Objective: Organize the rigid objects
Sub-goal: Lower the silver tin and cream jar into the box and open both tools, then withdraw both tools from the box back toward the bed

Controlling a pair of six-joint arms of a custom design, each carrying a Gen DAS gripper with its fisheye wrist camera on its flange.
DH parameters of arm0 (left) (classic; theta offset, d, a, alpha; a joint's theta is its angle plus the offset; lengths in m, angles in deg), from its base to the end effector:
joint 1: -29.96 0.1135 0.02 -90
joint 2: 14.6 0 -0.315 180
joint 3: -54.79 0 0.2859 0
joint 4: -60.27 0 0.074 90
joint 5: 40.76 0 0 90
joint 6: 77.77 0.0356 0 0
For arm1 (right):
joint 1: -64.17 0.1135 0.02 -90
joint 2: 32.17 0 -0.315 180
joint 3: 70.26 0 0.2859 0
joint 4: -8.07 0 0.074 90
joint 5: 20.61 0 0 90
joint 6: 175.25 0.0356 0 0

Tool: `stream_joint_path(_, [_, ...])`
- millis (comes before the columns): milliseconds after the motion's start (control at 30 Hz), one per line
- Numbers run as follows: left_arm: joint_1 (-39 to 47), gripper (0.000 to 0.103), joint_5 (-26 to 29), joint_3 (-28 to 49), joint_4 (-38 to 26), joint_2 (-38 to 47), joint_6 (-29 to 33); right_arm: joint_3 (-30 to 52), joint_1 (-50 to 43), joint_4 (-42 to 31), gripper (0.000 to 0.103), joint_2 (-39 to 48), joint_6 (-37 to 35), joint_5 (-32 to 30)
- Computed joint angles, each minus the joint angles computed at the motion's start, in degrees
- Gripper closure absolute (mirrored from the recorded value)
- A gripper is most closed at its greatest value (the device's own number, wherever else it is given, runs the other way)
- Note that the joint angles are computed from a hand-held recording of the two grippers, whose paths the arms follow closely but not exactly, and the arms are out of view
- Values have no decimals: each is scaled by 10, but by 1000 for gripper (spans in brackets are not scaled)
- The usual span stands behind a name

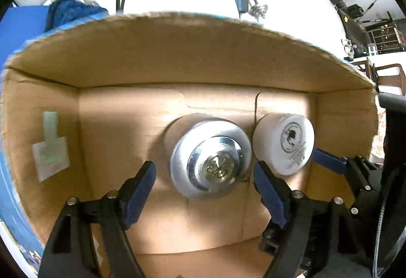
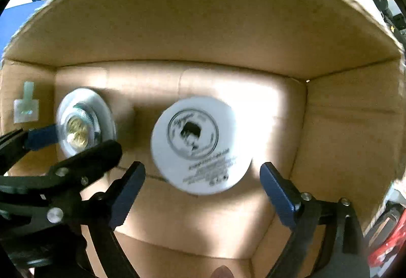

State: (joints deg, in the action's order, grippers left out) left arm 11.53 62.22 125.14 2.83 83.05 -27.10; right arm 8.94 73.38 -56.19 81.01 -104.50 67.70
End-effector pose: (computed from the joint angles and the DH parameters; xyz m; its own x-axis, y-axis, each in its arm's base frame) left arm 0.3067 -0.1106 0.1863 -0.9384 -0.3383 0.0708 -0.3453 0.9096 -0.2311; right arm 0.3605 0.0595 0.1348 -0.8709 -0.4751 0.1257 -0.4692 0.8799 0.0748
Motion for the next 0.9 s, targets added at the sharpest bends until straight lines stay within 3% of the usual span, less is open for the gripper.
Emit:
stream_joint_path(100, [-10,11,-19,-14,-5,-38,-16,-13,2,-5,0,-26,10,-6])
stream_joint_path(200, [-28,2,-41,-17,-23,-70,-34,-34,5,-4,0,-61,23,-13])
stream_joint_path(567, [-111,1,-155,-71,-78,-232,-110,-153,16,11,0,-250,50,-30])
stream_joint_path(767, [-201,1,-237,-55,-140,-278,-190,-190,-24,-2,0,-349,13,-34])
stream_joint_path(900, [-264,1,-277,-37,-193,-305,-250,-178,-85,-67,0,-425,-38,-53])
